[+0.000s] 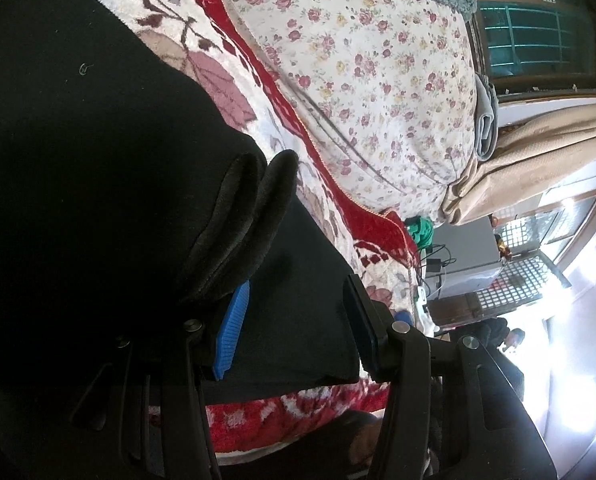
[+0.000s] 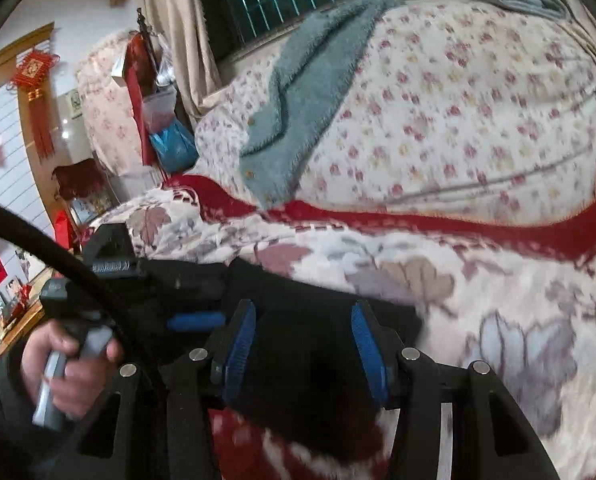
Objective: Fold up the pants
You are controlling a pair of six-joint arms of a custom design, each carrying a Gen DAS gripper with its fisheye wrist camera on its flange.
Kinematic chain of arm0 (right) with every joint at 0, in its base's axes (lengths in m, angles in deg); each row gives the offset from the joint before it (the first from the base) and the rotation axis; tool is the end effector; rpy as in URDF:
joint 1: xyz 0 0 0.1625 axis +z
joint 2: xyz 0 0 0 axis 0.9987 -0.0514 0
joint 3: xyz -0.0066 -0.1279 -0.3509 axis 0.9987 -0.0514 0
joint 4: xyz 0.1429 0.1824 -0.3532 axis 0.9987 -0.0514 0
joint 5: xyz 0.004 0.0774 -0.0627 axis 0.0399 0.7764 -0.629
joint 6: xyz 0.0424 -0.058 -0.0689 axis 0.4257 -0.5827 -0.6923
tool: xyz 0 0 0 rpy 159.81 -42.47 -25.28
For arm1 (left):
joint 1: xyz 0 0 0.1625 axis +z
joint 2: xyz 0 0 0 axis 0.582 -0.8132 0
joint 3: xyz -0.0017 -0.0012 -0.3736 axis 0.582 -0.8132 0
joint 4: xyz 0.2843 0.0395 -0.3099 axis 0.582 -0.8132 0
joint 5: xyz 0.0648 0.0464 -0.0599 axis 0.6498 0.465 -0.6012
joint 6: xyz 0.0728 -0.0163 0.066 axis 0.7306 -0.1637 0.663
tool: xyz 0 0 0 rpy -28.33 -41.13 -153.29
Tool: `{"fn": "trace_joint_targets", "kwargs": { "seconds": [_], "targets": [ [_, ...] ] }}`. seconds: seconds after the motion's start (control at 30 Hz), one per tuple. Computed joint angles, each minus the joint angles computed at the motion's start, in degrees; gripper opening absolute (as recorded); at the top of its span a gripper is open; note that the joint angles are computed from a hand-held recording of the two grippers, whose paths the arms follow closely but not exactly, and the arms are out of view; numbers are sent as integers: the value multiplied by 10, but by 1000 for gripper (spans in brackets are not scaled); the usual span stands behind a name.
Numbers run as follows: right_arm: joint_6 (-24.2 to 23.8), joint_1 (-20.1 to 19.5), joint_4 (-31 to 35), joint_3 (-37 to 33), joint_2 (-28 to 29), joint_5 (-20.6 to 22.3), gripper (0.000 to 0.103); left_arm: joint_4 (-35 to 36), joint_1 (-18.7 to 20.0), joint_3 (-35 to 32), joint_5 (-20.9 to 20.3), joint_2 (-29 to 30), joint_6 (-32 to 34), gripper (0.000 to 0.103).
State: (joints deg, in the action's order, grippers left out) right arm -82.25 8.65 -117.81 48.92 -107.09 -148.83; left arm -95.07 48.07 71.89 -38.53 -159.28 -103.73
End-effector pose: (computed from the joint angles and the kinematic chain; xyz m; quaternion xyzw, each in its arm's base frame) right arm 0.2030 -0.6194 0.0165 0.3972 -0.8666 0.2957 0.0617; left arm 0.0618 -0.5787 0.2312 0.1130 -0.9339 0.3177 0.1185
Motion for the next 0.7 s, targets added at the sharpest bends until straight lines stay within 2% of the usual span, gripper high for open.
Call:
{"fn": "trace_joint_targets", "kwargs": {
  "seconds": [0.03, 0.07, 0.1, 0.13, 0.23, 0.3, 0.37, 0.43, 0.5, 0.57, 0.6, 0.67, 0.7],
  "targets": [
    [19, 5, 29, -32, 24, -37, 50, 0, 0, 0, 0, 0, 0, 49],
    [25, 14, 75, -58, 42, -97, 50, 0, 0, 0, 0, 0, 1, 49],
    [16, 10, 97, -77, 64, -133, 51, 4, -1, 0, 0, 0, 3, 49],
    [3, 17, 95, -78, 62, -145, 53, 3, -2, 1, 3, -1, 4, 49],
    [-49, 1, 10, -44, 65, -99, 56, 9, -7, 4, 10, -6, 15, 51],
    [-56, -14, 11, -34, 59, -61, 58, -8, -21, 19, 35, -21, 31, 54],
    [-53, -26, -10, -32, 66, -36, 58, -49, -29, 53, 32, -54, 62, 54],
    [-37, -26, -21, -28, 67, -34, 58, -101, -25, 102, 18, -107, 84, 59],
    [-52, -21, -39, -24, 69, -45, 59, -131, -15, 145, 34, -161, 94, 68],
    [-50, -19, -37, -16, 62, -39, 61, -149, 9, 179, 65, -213, 74, 68],
    [-46, -19, -24, -19, 58, -37, 62, -160, 35, 191, 67, -233, 54, 69],
    [-31, -13, -46, -6, 56, -46, 64, -195, 108, 199, 35, -244, -11, 76],
    [-44, -19, -66, -6, 63, -27, 65, -207, 138, 196, 16, -238, -48, 78]
  ]
}}
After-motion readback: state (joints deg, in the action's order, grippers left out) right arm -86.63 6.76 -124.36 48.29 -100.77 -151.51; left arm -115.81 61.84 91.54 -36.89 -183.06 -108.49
